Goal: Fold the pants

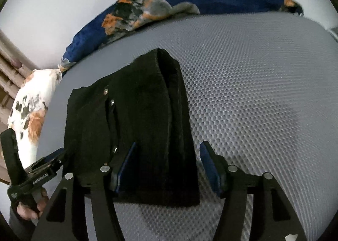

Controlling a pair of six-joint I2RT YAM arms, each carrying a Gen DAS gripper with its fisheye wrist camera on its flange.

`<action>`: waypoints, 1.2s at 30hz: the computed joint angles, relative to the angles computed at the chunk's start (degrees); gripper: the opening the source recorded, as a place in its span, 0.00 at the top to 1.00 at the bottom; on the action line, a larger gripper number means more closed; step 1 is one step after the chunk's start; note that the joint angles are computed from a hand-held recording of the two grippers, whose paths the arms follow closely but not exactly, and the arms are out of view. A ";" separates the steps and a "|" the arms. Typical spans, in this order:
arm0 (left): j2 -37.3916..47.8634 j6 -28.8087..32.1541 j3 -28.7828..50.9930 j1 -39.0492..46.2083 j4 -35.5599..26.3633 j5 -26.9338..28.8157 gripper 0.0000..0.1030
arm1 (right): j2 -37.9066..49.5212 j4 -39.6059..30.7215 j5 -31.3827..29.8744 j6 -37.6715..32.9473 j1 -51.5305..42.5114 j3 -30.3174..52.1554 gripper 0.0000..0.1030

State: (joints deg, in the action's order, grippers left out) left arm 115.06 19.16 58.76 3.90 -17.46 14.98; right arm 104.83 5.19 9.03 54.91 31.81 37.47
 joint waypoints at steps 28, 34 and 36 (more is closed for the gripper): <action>-36.10 4.78 -27.68 8.91 0.64 -2.43 0.35 | -2.25 -27.61 25.11 17.54 30.82 13.79 0.24; -38.48 4.69 -29.45 8.76 0.81 -3.19 0.35 | -1.06 -25.76 25.64 18.62 31.59 12.77 0.24; -39.14 4.43 -29.94 8.79 0.77 -3.33 0.35 | -0.42 -25.84 25.66 18.76 31.77 13.05 0.24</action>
